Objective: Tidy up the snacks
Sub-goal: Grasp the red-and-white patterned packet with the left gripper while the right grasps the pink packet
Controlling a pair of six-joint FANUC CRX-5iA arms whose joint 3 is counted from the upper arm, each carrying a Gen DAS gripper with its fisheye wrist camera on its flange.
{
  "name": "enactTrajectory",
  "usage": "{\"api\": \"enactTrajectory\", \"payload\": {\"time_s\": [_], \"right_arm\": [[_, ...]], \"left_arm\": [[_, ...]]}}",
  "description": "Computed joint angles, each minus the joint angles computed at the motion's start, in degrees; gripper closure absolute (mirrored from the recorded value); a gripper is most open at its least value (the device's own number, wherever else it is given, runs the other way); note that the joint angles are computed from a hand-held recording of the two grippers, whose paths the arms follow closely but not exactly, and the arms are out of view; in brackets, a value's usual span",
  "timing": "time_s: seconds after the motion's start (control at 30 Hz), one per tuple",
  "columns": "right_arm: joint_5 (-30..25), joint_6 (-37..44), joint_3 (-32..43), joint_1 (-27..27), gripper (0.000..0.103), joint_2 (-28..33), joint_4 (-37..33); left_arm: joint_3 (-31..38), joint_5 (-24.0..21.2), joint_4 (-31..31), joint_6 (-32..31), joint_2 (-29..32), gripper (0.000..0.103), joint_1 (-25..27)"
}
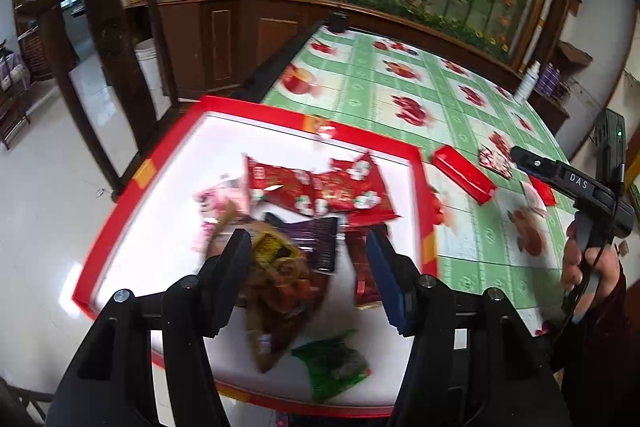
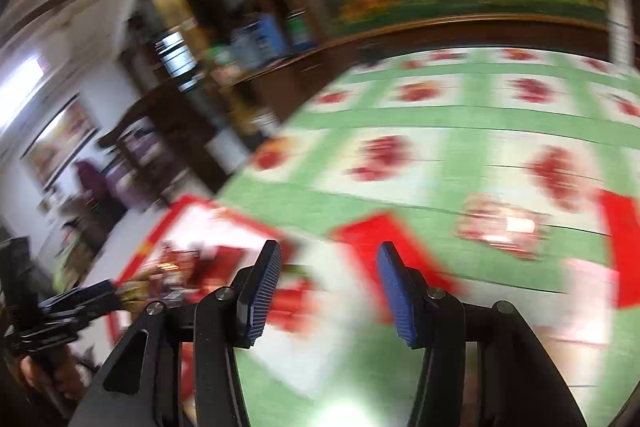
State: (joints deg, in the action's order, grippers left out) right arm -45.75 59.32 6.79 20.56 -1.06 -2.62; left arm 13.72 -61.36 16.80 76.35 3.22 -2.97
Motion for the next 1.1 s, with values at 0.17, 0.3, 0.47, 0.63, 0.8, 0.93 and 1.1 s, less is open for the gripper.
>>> {"api": "enactTrajectory", "payload": {"time_s": [0.17,0.3,0.47,0.63,0.8,0.93,1.1], "right_arm": [[0.52,-6.71,-7.97,-5.92,0.050,-6.30,4.20],[0.68,-8.95,-11.27,-10.70,0.050,-8.75,3.69],[-1.89,-4.85,-10.53,-13.91,0.049,-8.06,-1.02],[-3.01,-4.05,-10.01,-13.76,0.049,-6.95,-2.57],[-6.94,-8.47,-9.21,-10.53,0.038,-5.20,2.59],[-8.34,-14.27,-11.06,-6.03,0.036,-4.31,12.65],[-8.13,-15.83,-12.51,-4.77,0.034,-4.23,16.78]], "left_arm": [[2.29,-1.96,-0.56,-1.36,1.67,0.044,-3.48],[4.35,-3.76,-1.28,-2.18,2.91,0.044,-6.16],[6.64,-5.69,-2.81,-1.60,4.29,0.044,-8.52],[10.34,-7.99,-5.01,-1.40,6.57,0.044,-11.30],[19.63,-11.24,-3.98,-1.25,13.04,0.044,-13.61],[31.04,-14.11,-5.58,-1.17,20.49,0.044,-16.29],[47.78,-21.02,-5.65,0.25,31.82,0.044,-17.85]]}}
